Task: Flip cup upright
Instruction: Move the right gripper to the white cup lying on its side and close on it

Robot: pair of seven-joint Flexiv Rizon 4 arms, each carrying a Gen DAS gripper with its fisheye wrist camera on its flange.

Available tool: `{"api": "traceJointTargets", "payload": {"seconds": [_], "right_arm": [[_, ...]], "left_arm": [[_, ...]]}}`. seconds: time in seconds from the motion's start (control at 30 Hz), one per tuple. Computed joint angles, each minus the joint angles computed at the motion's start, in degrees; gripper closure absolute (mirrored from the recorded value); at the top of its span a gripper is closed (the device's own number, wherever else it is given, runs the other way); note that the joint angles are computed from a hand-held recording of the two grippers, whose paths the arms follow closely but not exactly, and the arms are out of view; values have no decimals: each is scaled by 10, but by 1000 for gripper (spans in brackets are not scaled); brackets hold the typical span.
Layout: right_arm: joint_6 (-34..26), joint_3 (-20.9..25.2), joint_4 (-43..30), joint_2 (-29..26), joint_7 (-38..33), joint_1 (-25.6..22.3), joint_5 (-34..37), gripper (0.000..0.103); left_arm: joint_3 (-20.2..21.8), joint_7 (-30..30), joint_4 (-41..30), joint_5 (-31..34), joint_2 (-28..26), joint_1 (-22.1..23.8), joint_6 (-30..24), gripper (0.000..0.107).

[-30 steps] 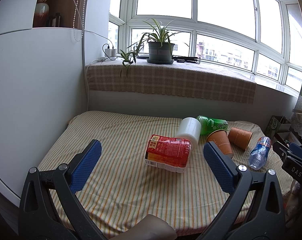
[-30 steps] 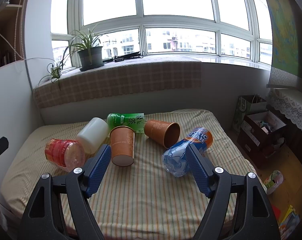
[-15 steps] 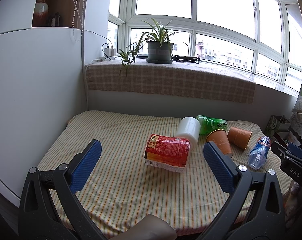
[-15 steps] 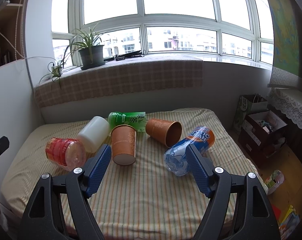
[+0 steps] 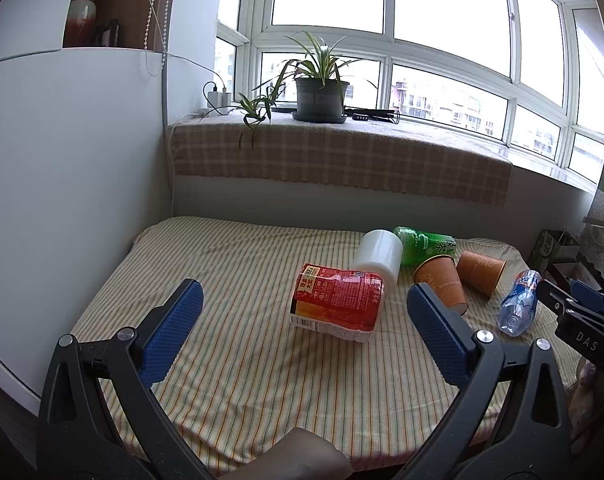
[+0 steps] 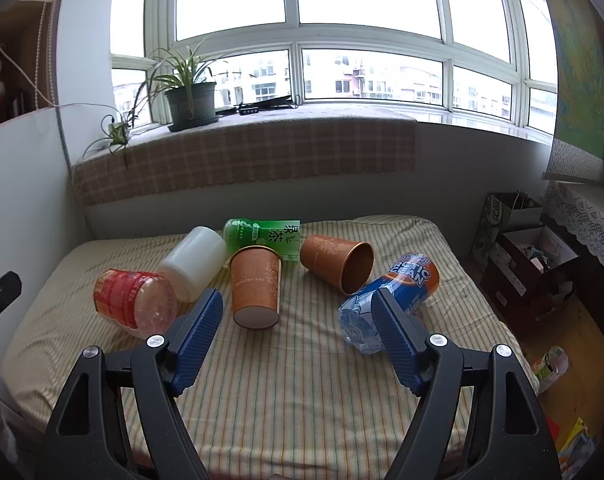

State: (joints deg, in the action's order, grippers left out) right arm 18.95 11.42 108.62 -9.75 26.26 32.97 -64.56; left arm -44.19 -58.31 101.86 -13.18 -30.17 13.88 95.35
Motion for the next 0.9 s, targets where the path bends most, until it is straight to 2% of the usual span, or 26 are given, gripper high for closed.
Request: {"api": "traceJointTargets", "payload": {"seconds": [0.07,0.27,0.57,0.7,0.9], "right_arm": [[24,-2,1,-1,-3,-6,-3,22],[86,-14,-9,-14,-16,-20,-12,22],[219,-43,-41,-46,-63,-50,-2,22],[264,-56,-73,-74,-117,-59,34,22],[335,-74,-120,-117,-186,-72,133,22]], "left_arm": [[2,0,0,0,0,-1,1,4],[11,3,-11,0,-13,-5,-5,4],[26,17,-18,-17,-17,-10,-18,4],[28,27,-13,-27,-15,-5,-24,4],[40,35,-10,-47,-9,-7,-35,4]]}}
